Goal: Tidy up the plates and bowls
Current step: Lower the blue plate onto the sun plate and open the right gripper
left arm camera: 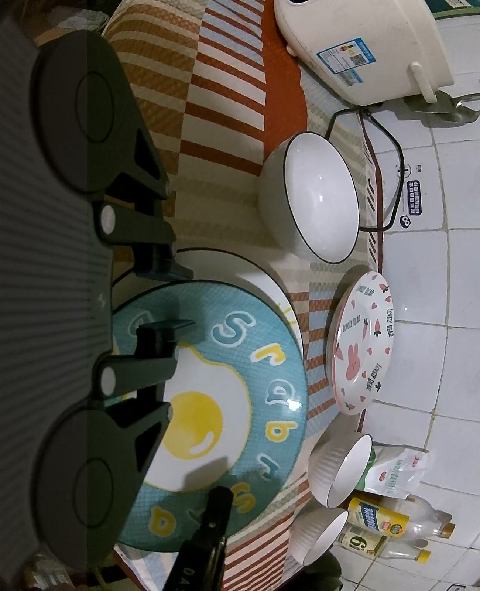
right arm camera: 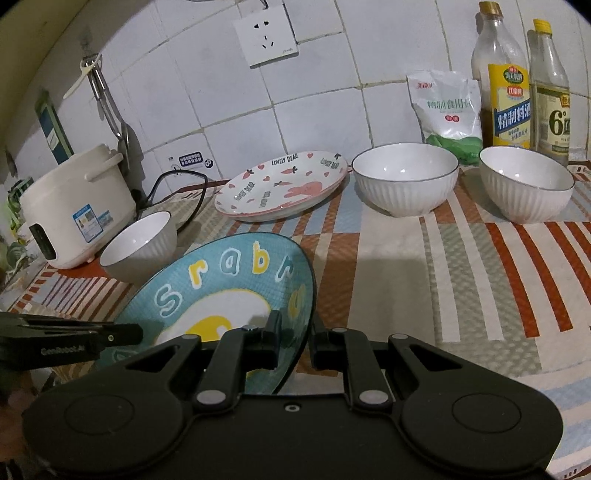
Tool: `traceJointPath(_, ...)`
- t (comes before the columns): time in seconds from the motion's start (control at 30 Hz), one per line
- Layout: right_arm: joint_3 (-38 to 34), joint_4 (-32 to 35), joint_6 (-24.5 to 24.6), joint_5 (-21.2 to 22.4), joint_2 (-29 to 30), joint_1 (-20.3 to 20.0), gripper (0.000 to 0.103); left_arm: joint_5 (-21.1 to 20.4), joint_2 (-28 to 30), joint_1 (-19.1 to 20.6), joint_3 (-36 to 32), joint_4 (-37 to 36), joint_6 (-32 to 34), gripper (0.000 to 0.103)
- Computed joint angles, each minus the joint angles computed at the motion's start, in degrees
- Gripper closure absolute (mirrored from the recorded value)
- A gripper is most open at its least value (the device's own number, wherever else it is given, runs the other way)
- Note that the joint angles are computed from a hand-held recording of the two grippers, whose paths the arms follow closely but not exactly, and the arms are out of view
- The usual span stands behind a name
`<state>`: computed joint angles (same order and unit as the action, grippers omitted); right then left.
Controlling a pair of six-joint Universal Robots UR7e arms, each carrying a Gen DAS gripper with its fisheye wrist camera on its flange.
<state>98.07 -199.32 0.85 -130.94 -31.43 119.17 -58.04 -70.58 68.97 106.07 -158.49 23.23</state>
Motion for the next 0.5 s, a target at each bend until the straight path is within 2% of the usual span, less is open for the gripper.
traceJointPath(0.17, 0.46, -1.69, -1.52, 0.98, 0.22, -0.41, 0.083, 0.29, -0.08, -0.15, 1.22, -2.92, 1.83, 0.083)
traceJointPath(0.23, -0.05, -1.94, -3.53, 0.44, 0.75, -0.27, 0.082, 0.54, -0.20, -0.29, 1.70, -4.06, 2.32, 0.083)
traceJointPath(0.37, -1.96, -3.02, -8.45, -2.96, 2.78, 0.86, 0.079, 3.56, -0.03, -1.88, 5.37, -15.42, 10.13, 0.084)
traceJointPath(0.5, -1.99, -4.50, -10.12, -3.14, 3.19, 0.83, 0.078, 2.67, -1.56, -2.63, 5.90, -13.26, 10.43, 0.083)
